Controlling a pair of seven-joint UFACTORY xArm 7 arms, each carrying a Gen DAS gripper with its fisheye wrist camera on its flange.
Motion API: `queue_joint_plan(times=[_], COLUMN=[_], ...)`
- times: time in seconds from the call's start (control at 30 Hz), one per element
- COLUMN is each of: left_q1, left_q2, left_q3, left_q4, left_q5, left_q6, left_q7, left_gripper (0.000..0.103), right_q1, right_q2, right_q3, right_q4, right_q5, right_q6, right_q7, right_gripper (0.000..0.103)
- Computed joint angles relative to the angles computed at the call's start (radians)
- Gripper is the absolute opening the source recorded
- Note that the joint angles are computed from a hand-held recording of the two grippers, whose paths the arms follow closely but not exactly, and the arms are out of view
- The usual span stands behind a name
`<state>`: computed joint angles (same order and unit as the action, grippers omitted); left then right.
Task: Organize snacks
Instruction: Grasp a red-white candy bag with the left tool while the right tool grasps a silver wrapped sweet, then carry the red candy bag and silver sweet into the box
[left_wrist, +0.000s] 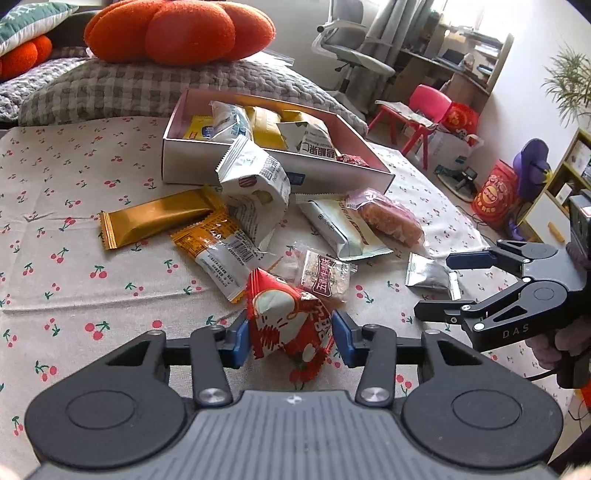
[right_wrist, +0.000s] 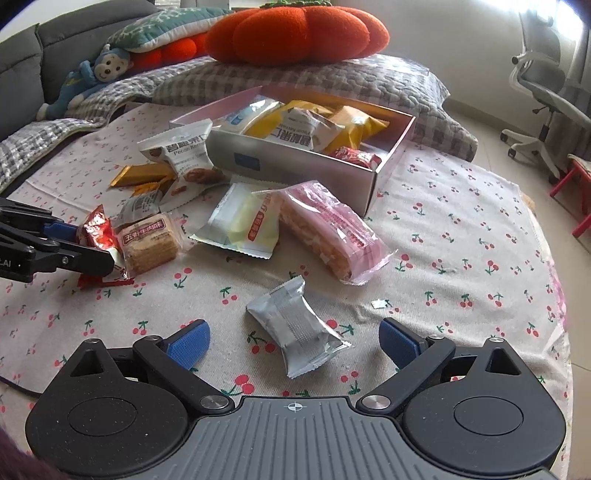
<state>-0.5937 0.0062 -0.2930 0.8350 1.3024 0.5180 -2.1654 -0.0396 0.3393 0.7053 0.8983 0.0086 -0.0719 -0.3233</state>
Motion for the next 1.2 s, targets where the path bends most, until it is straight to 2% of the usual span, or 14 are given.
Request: queue_joint_plan(times=[0.13,0.33,0.4,0.53,0.7,0.87,1.2], left_q1=[0.003,-0.001,0.0,0.002,0.002,0.01,0.023], left_q2=[-0.01,-0.017,-0.021,-0.026,-0.03,-0.045,-0.066], left_q3=[0.001,-0.01,-0.011,-0.013,-0.017,-0.018,-0.032], left_q4=[-0.006,-0.005,-0.008,-0.009,-0.006,-0.009,0.012], left_q5=[0.008,-0.019,-0.02,-0.02,-0.024,-0.036,-0.008], left_q6=[-0.005,0.044,0.047,0.053,0.064,0.061,0.085], left_q7=[-0.025,-0.007,-0.009,-0.006,0.004,0.008,-0.016], left_gripper=[0.038,0.037,0.037,0.037,0.036,0.034,0.034], right_q1=[-0.013,-0.059,-0.08,-0.118,-0.114,-0.167,-0.191], right_q2=[0.005,0.014,0.019,0.025,0.017,0.021,0.023], right_q3=[0.014,0.065,0.089,0.133,0.139,0.197,0.236], right_q4=[0.002,0.002,0.002,0.002,0.006,0.007,0.042], right_q5=[-0.005,-0.014,-0.016,-0.015,0.008,0.041,0.037], right_q6=[-0.003,0.001,0.003,0.013,0.029,0.021,0.005], right_q7=[-0.001,-0.008,-0.015,-0.032,-0.047,-0.063,-0.027], right_gripper=[0.085,0.063,0.048,0.026,0.023,0.023,0.023])
